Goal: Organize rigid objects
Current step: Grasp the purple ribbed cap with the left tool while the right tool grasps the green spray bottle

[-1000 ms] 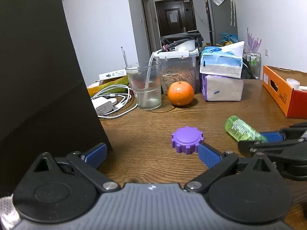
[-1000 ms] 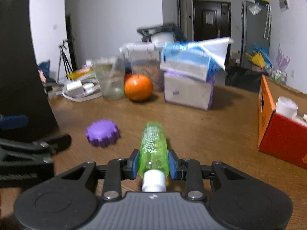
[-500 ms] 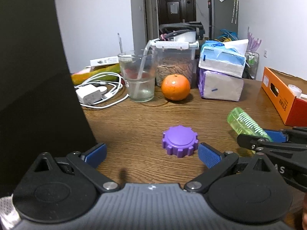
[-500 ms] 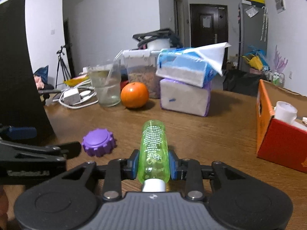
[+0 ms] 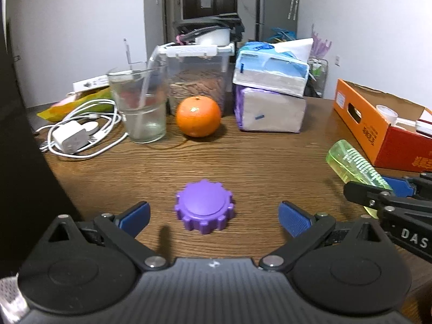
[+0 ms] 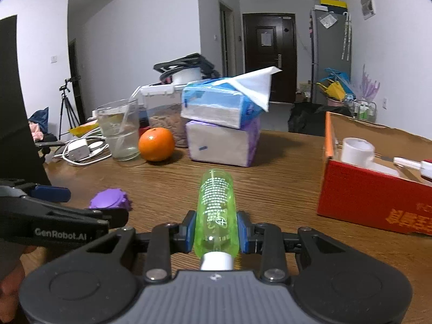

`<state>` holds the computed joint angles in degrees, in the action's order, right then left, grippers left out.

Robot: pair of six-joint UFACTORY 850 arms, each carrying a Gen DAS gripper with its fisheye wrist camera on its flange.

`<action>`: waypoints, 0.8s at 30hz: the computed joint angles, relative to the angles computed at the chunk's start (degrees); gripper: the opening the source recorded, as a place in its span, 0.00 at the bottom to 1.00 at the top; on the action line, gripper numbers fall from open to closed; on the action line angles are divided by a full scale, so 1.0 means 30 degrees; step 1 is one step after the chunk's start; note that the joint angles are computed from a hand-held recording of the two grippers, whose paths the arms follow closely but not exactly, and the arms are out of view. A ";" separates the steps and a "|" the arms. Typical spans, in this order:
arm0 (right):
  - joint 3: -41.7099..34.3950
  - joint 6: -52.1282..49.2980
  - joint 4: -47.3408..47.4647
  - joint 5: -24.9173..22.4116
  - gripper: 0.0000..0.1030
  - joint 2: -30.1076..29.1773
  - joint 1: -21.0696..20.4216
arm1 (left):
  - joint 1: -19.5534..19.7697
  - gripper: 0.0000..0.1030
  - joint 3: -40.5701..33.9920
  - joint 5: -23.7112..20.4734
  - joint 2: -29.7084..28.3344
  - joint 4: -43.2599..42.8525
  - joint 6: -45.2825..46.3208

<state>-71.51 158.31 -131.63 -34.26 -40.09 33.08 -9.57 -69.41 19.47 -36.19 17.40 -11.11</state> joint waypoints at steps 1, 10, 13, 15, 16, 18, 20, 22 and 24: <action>0.0176 0.0128 -0.0018 -0.0130 0.29 0.0094 -0.0011 | 0.0007 1.00 -0.0130 -0.0096 -0.0088 0.0316 -0.0319; 0.0947 0.0076 0.0443 -0.0840 0.29 0.0502 0.0074 | 0.0240 0.79 -0.1235 -0.0995 -0.0702 0.4661 -0.4932; 0.0954 -0.0040 0.0629 -0.0915 0.29 0.0492 0.0092 | 0.0246 0.75 -0.1489 -0.1225 -0.0855 0.5704 -0.5959; 0.1039 -0.0073 0.0710 -0.0981 0.29 0.0542 0.0101 | 0.0238 0.71 -0.1630 -0.1425 -0.0951 0.6155 -0.6419; 0.1078 -0.0078 0.0745 -0.1003 0.29 0.0569 0.0104 | 0.0209 0.68 -0.1663 -0.1519 -0.0978 0.5917 -0.6130; 0.1126 -0.0014 0.0756 -0.1008 0.29 0.0599 0.0089 | 0.0175 0.61 -0.1588 -0.1434 -0.0948 0.5529 -0.5592; 0.1149 0.0017 0.0755 -0.1010 0.29 0.0616 0.0085 | 0.0191 0.52 -0.1488 -0.1273 -0.0885 0.5499 -0.5510; 0.1177 0.0041 0.0725 -0.1048 0.29 0.0632 0.0091 | 0.0206 0.52 -0.1393 -0.1134 -0.0828 0.5528 -0.5619; 0.1192 0.0097 0.0681 -0.1102 0.29 0.0638 0.0097 | 0.0162 0.52 -0.1245 -0.1017 -0.0736 0.4888 -0.4959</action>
<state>-67.94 158.60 -129.59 -37.57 -38.18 33.37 -9.09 -73.14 16.42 -38.40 32.06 -25.99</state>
